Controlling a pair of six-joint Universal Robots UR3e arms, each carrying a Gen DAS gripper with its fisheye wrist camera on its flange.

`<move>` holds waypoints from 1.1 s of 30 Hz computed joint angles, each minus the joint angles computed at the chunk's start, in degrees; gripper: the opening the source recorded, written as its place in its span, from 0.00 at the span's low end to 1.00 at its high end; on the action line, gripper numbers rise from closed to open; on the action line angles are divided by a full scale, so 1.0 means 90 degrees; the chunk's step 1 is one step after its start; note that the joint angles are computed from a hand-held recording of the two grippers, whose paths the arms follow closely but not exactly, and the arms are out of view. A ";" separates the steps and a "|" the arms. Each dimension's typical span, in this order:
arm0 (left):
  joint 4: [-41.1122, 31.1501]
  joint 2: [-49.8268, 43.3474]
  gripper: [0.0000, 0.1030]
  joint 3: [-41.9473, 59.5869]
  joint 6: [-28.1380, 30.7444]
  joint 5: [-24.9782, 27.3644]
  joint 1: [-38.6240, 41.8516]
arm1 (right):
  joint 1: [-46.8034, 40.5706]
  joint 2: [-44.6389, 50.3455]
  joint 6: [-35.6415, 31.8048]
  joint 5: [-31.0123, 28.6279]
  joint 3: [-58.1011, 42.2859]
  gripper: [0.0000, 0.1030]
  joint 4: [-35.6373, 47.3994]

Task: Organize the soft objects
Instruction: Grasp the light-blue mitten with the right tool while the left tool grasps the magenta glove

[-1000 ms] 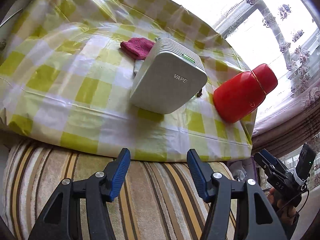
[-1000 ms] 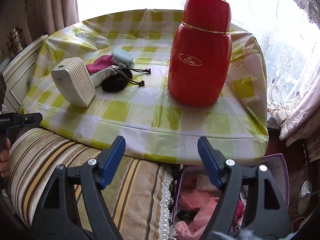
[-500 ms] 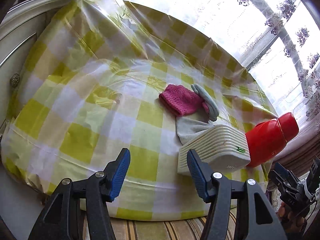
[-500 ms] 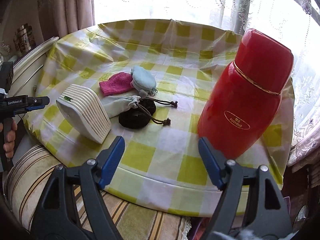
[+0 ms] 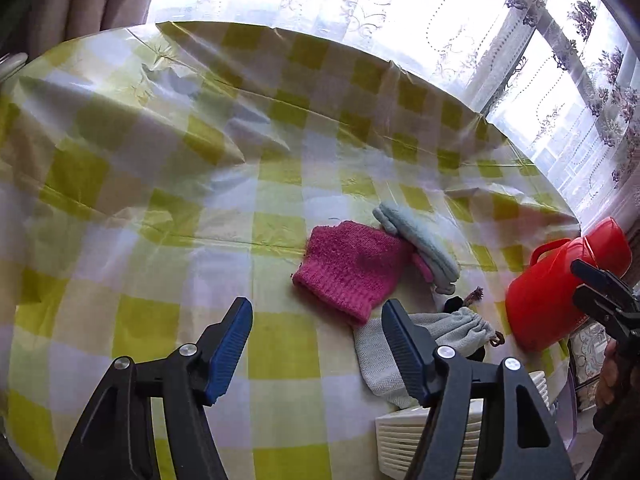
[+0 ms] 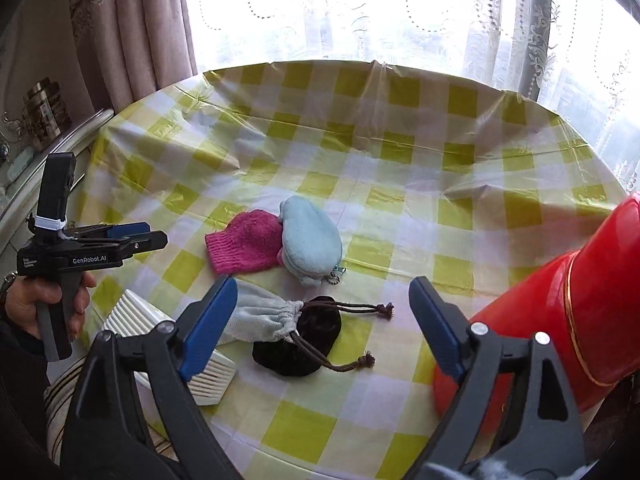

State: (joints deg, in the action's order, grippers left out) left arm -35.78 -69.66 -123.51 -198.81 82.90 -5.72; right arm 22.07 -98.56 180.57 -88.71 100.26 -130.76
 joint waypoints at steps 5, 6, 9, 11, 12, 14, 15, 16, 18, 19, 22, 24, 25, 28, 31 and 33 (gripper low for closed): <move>0.0518 -0.1227 0.67 0.0502 0.0564 -0.0252 -0.0056 | -0.0102 0.1024 -0.0016 0.0329 -0.0586 0.87 -0.0164; 0.0578 -0.1465 0.67 0.0622 0.0628 -0.0252 -0.0092 | -0.0125 0.1209 -0.0030 0.0384 -0.0679 0.87 -0.0199; 0.0829 -0.2082 0.67 0.0877 0.0826 -0.0264 -0.0143 | -0.0193 0.1732 -0.0082 0.0509 -0.0973 0.87 -0.0191; 0.0923 -0.2444 0.67 0.1063 0.0887 -0.0178 -0.0177 | -0.0259 0.2079 -0.0130 0.0677 -0.1167 0.87 -0.0163; 0.0957 -0.2612 0.68 0.1158 0.0936 -0.0101 -0.0209 | -0.0281 0.2262 -0.0133 0.0728 -0.1292 0.87 -0.0120; 0.1033 -0.2875 0.70 0.1288 0.1048 -0.0044 -0.0232 | -0.0333 0.2584 -0.0186 0.0911 -0.1499 0.87 -0.0074; 0.1035 -0.2988 0.71 0.1355 0.1079 0.0003 -0.0254 | -0.0360 0.2731 -0.0191 0.0995 -0.1606 0.87 -0.0016; 0.1019 -0.3104 0.72 0.1432 0.1117 0.0070 -0.0285 | -0.0372 0.2880 -0.0173 0.1037 -0.1728 0.87 0.0040; 0.1048 -0.3281 0.73 0.1517 0.1195 0.0117 -0.0338 | -0.0396 0.3143 -0.0180 0.1160 -0.1924 0.87 0.0101; 0.1047 -0.3366 0.73 0.1558 0.1227 0.0127 -0.0356 | -0.0405 0.3280 -0.0191 0.1219 -0.2020 0.87 0.0124; 0.1143 -0.3568 0.75 0.1701 0.1427 0.0450 -0.0585 | -0.0391 0.3666 -0.0225 0.1227 -0.2332 0.87 0.0247; 0.1239 -0.3659 0.75 0.1735 0.1583 0.0568 -0.0672 | -0.0394 0.3858 -0.0248 0.1271 -0.2470 0.87 0.0291; 0.1319 -0.3688 0.74 0.1718 0.1626 0.0605 -0.0695 | -0.0392 0.3946 -0.0241 0.1264 -0.2535 0.87 0.0320; 0.1511 -0.3655 0.58 0.1610 0.1770 0.0488 -0.0667 | -0.0438 0.4113 -0.0258 0.1318 -0.2586 0.87 0.0364; 0.1482 -0.3618 0.34 0.1609 0.1886 0.0300 -0.0617 | -0.0494 0.4190 -0.0244 0.1449 -0.2497 0.86 0.0321; 0.1416 -0.3588 0.23 0.1620 0.1901 0.0220 -0.0593 | -0.0466 0.4124 -0.0239 0.1393 -0.2318 0.70 0.0096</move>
State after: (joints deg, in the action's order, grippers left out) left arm -23.03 -101.95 -108.93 -181.71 84.88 -11.06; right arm 17.88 -61.44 178.43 -76.17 79.40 -129.89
